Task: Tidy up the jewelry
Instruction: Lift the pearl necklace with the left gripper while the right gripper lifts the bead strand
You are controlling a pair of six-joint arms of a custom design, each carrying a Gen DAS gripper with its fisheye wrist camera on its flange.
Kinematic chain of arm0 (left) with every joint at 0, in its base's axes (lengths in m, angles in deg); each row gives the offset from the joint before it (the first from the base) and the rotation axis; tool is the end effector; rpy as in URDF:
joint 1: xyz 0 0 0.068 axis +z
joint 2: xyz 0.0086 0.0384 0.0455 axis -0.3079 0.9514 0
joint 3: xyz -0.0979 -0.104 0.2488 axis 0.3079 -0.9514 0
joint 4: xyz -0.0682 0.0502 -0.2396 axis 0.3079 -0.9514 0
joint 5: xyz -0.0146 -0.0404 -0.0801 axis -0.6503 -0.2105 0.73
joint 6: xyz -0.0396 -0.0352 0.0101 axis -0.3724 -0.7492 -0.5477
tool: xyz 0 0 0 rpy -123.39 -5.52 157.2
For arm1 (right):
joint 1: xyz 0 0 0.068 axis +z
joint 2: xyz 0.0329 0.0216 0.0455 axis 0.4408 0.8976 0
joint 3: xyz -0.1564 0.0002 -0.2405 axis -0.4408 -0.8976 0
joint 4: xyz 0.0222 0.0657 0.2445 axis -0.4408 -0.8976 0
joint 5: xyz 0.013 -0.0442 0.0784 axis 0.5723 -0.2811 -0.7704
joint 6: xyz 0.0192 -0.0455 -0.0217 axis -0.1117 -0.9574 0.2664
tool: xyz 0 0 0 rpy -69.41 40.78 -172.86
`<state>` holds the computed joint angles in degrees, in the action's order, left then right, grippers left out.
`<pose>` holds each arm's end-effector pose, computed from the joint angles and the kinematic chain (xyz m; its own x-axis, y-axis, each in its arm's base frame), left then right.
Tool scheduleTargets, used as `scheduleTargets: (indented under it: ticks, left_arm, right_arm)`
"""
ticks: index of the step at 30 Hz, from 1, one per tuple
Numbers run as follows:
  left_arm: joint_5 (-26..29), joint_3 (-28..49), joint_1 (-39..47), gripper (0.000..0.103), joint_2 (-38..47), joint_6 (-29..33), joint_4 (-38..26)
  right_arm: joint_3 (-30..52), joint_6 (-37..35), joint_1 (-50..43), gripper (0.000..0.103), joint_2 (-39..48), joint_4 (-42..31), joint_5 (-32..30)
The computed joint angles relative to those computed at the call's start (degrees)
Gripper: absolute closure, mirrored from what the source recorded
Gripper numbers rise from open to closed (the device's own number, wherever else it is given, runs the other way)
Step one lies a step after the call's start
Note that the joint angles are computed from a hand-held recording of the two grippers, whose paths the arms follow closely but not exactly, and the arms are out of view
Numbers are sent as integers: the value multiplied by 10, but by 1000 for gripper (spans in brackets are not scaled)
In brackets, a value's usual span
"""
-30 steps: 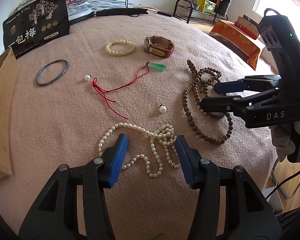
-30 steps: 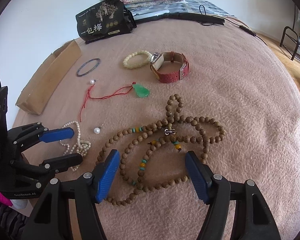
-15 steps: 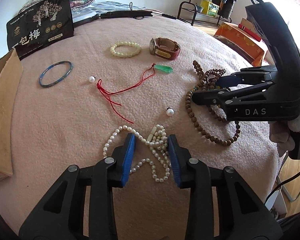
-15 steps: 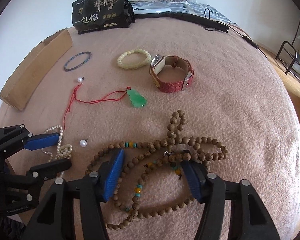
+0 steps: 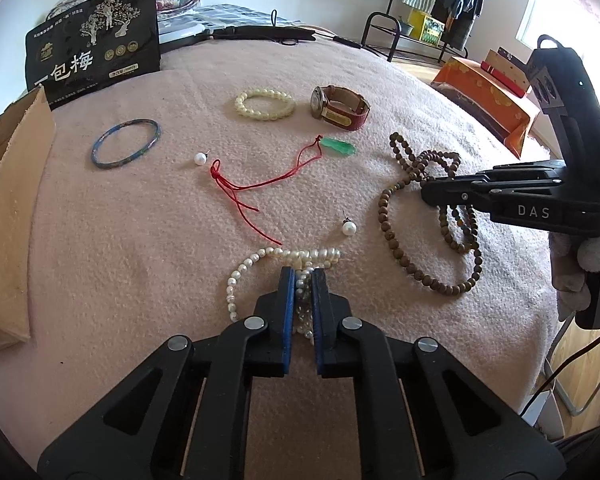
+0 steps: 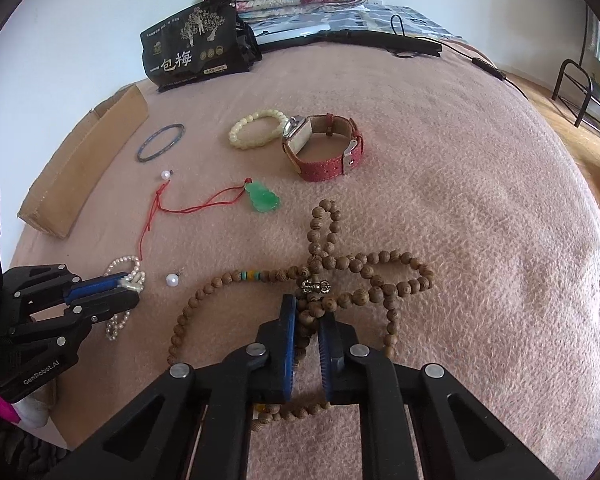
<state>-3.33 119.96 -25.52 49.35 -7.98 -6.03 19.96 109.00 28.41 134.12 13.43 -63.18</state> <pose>0.3625 -0.0682 0.1456 -0.4549 0.6680 -0.5889 0.8724 0.4671 -0.1440 0.2248 0.0075 0.1940 -0.8037 0.3865 -0.4524 0.3463 0.9221 0.1726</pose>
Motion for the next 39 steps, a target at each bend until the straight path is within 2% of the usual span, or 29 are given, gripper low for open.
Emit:
scheduleTargets:
  ticks: [7,20,29,39]
  left_arm:
    - [15,16,22,98,-3,-12,-16]
    - [59,51,62,98,-38,-20,-65]
    - [89,91,84,98,-60,-26,-104]
    - [124,164,117,98,-67,-31,-161]
  right_arm:
    - [-4,15,11,99,-65,-34,3]
    - [69,23,52,99,-132,-129,45]
    - [158,19,90,99,-150,-208,92]
    - [278,0,127,99,-120,-268,134]
